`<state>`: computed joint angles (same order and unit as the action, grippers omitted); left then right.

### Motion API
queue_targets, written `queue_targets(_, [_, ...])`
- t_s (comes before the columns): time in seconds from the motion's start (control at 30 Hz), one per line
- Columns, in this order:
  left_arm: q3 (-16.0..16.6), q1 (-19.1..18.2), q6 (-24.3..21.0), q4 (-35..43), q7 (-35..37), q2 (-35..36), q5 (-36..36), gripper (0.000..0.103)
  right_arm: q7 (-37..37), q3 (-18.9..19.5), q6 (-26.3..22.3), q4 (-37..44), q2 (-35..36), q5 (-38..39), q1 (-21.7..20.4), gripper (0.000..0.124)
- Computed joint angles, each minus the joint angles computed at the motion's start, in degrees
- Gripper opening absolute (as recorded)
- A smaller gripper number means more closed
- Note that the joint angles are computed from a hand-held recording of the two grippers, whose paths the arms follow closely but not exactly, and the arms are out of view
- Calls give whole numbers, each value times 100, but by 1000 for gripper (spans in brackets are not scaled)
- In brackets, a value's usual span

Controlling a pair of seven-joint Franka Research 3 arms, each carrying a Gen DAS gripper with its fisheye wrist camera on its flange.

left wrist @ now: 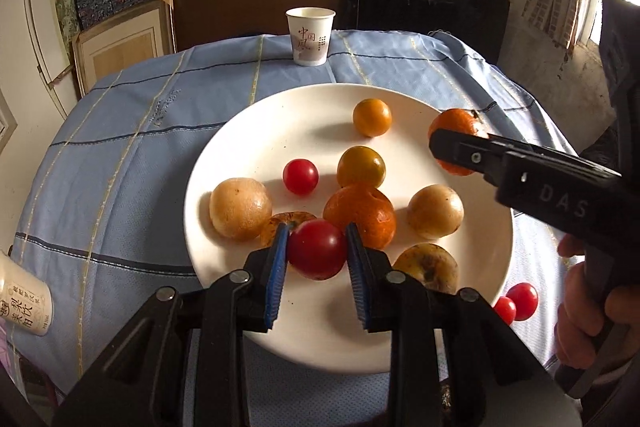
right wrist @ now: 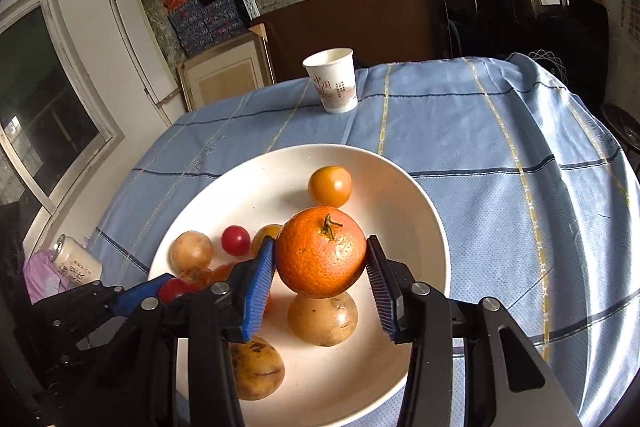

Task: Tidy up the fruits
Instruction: 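Lower the mandarin and tomato onto the white plate and open both grippers, then move both open grippers back to the fruit pile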

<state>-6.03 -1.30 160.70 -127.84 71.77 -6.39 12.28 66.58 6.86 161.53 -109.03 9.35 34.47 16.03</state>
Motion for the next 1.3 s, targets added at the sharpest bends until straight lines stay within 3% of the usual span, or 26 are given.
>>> queue_targets(0.23, [-18, 2, -32, 2, -39, 5, 51, 29, 247, -44, -89, 152, 167, -190, 21, 47])
queue_targets(0.43, [-98, 81, -77, -34, -483, -105, 553, 52, 2, 43, 38, -11, -73, 63, -49, 58])
queue_targets(0.5, [-101, 92, -40, -95, -582, -212, 657, 56, -287, 85, 116, -170, -287, 364, -76, 58])
queue_targets(0.63, [-195, 212, 86, -312, -1038, -561, 1076, 81, -996, 41, 110, -598, -816, 1170, -41, 60])
queue_targets(0.77, [-233, 253, 182, -603, -1283, -998, 1324, 93, -1706, -147, 229, -1137, -1345, 1970, 151, 66])
queue_targets(1.0, [-183, 365, 477, -1485, -1401, -1881, 1336, 96, -2975, -567, 65, -1954, -2070, 3076, 514, 70])
queue_targets(1.1, [69, 232, 575, -1891, -1200, -2184, 1081, 96, -3302, -707, -125, -2326, -2343, 3354, 534, 70])
queue_targets(1.2, [-62, 550, 636, -2299, -1383, -2517, 1104, 96, -3170, -632, 120, -2769, -2578, 3052, 458, 70])
queue_targets(1.3, [318, 273, 603, -2484, -1129, -2636, 770, 96, -3024, -602, 330, -3122, -2756, 2586, 486, 58])
